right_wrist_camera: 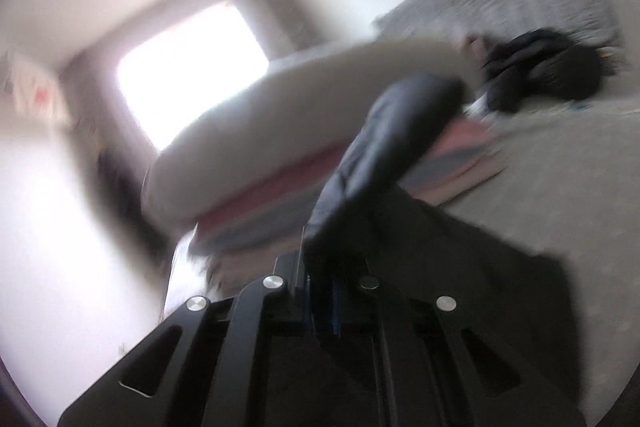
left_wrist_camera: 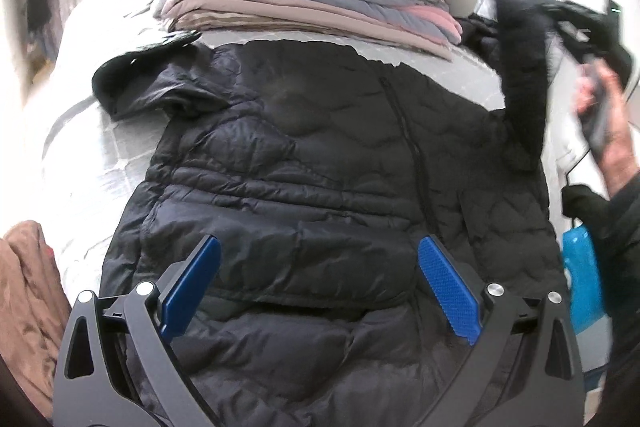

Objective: Fold large clothes

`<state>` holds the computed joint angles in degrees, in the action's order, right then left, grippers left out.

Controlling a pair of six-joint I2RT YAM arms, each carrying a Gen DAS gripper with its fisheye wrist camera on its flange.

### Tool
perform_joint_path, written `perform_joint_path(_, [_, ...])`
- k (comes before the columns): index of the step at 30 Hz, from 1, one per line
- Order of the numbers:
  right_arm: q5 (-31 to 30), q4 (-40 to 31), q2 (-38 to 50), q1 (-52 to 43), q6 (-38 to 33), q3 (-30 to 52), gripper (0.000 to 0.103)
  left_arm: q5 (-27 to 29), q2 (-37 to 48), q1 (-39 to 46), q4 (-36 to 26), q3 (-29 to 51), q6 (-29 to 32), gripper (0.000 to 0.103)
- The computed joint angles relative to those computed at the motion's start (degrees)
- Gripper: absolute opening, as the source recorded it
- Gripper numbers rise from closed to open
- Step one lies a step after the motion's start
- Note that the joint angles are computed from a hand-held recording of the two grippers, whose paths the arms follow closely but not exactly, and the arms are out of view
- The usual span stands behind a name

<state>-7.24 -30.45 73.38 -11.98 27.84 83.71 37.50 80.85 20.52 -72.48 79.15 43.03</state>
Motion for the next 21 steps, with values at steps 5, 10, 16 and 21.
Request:
perform_joint_path(5, [2.59,1.44,16.43,12.42,0.91,0.97,0.027,1.07,2.6,2.94,-1.1,2.75,1.34,0.095])
perform_joint_path(10, [-5.11,-4.7,26.25,14.27,2.34,1.85,0.047,1.61,5.17,4.64,-2.24,4.95,1.23,0.095])
perform_joint_path(16, [-3.93,-1.47,8.39,13.05,4.34,-9.51,0.071,2.38,5.87,5.91,-2.62,5.78,1.52,0.095])
perform_joint_path(21, [-14.08,-3.43,-5.42,9.49,10.07,-19.88,0.072,3.4,6.56,7.27,-1.6,6.93,0.27,0.095])
